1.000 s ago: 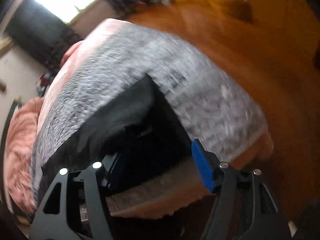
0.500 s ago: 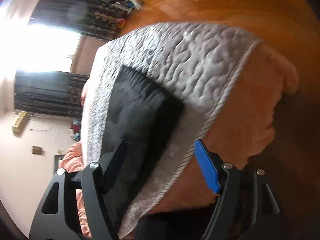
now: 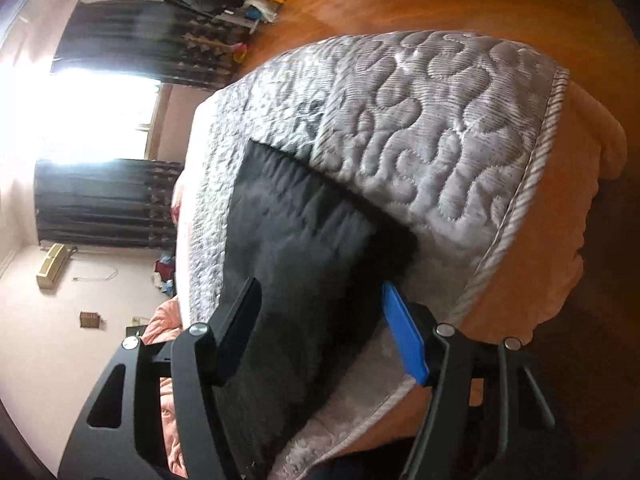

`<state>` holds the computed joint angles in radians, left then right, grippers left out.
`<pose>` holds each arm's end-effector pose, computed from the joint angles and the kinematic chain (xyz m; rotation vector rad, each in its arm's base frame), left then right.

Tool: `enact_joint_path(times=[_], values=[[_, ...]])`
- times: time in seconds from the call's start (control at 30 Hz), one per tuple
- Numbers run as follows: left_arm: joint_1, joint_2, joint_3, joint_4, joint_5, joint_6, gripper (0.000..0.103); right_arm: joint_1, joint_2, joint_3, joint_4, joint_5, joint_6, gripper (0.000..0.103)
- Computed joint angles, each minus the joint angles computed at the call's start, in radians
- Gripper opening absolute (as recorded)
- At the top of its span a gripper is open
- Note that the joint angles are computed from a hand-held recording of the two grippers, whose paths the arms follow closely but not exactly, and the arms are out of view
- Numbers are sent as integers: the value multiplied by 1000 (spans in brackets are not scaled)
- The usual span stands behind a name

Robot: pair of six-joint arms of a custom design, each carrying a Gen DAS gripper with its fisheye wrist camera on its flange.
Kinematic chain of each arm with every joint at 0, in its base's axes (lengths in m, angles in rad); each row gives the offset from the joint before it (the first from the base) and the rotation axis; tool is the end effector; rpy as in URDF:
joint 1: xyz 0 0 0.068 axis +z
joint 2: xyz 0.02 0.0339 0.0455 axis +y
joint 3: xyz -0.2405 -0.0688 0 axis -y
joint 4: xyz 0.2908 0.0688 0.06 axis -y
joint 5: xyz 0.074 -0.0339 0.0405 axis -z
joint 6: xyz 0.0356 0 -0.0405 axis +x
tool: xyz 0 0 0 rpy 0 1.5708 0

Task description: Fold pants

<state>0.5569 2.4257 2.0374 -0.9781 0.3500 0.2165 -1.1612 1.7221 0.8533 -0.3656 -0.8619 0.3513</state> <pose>0.4437 0.2619 0.1116 -0.4244 2.7694 -0.3504 0.1530 -0.2845 0.0762 1.4950 1.8551 0.8449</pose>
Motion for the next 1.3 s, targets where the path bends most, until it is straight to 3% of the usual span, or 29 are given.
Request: enact_joint_path(times=[0.1,0.17,0.23,0.43,0.5,0.53,0.67,0.77,0.9,0.93,0.97,1.0,1.13,1.3], values=[[-11,-9,-18,31,-18,-25,41,20,52,37,8,38,12,60],[-15,-23,-41,64,-23,-54,37,43,59,50,19,63,12,28],[-14,-46,-72,100,-32,-81,36,59,52,62,20,46,6,14],[-19,-96,-148,188,-82,-152,35,126,-22,101,-65,129,-57,14],[-25,-103,-165,199,-107,-147,35,123,18,132,-93,155,-70,26],[-29,-104,-168,202,-118,-136,35,126,50,153,-105,160,-62,46],[-26,-69,-112,163,-101,-123,35,76,65,122,-72,129,-38,49],[-18,-71,-113,154,-92,-106,36,40,72,99,-47,48,-39,48],[-21,-48,-84,145,-90,-119,38,53,105,122,-49,54,-22,47],[-18,-54,-93,147,-88,-118,38,54,110,122,-34,53,-13,38],[-17,-53,-92,144,-85,-120,38,55,100,109,-25,56,-5,16],[-15,-52,-90,141,-83,-119,38,53,86,91,-13,44,4,13],[-12,-70,-114,144,-83,-115,38,36,-1,17,9,55,-14,10],[-14,-62,-100,136,-88,-114,39,24,50,25,-6,69,-44,10]])
